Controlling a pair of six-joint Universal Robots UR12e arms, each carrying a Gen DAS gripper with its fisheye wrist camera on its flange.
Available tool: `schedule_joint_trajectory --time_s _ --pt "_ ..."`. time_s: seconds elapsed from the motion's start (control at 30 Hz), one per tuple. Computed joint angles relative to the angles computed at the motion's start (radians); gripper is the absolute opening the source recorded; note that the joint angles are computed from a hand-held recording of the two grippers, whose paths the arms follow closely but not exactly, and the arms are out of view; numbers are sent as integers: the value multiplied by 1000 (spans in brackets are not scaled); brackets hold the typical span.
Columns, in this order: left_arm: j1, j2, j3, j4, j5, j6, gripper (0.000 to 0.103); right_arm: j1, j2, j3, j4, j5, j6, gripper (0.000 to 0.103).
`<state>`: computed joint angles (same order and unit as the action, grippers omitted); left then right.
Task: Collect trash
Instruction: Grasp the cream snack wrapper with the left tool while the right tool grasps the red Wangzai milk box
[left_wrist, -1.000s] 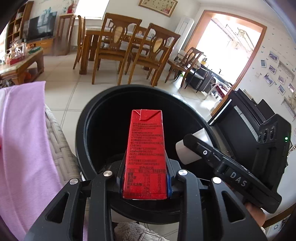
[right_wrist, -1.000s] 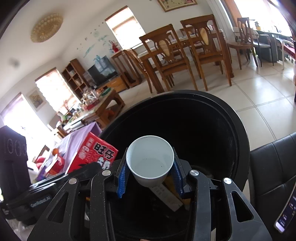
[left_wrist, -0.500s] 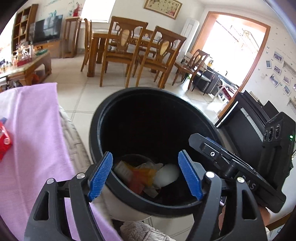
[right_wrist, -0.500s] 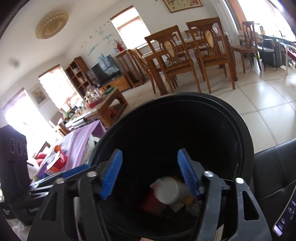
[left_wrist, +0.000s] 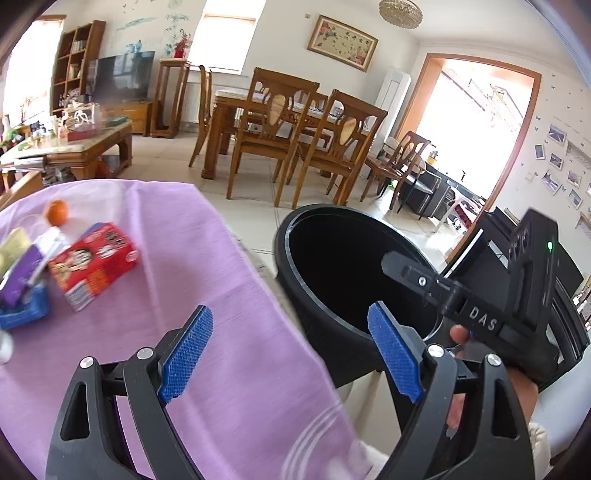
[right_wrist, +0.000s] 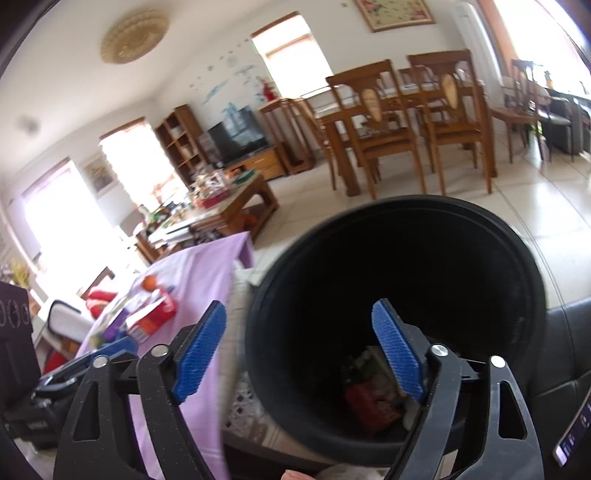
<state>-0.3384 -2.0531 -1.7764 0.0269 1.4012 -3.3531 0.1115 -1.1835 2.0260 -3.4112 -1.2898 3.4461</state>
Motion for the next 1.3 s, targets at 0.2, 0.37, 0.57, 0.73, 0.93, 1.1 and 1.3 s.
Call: schedule_joint_trajectory --time_s 0.2,0.37,0.57,0.73,0.93,1.1,1.3 --pt "45 52 -87 73 42 15 85 74 12 -64 65 13 -67 86" --pt "126 92 -153 131 108 -42 85 138 35 -123 113 10 -102 86" --pt "233 95 -146 87 139 -120 84 194 80 -216 198 9 -118 86" --pt "291 50 -65 -55 73 -78 65 230 139 -340 338 2 -171 86" --pt "316 9 -4 -197 13 -20 46 270 207 -479 528 -73 -393 98" --pt "327 4 -26 -131 -13 -26 25 285 252 -554 641 -99 -569 98" --pt "328 9 -41 -85 1 -26 9 287 295 -615 699 -94 -581 98"
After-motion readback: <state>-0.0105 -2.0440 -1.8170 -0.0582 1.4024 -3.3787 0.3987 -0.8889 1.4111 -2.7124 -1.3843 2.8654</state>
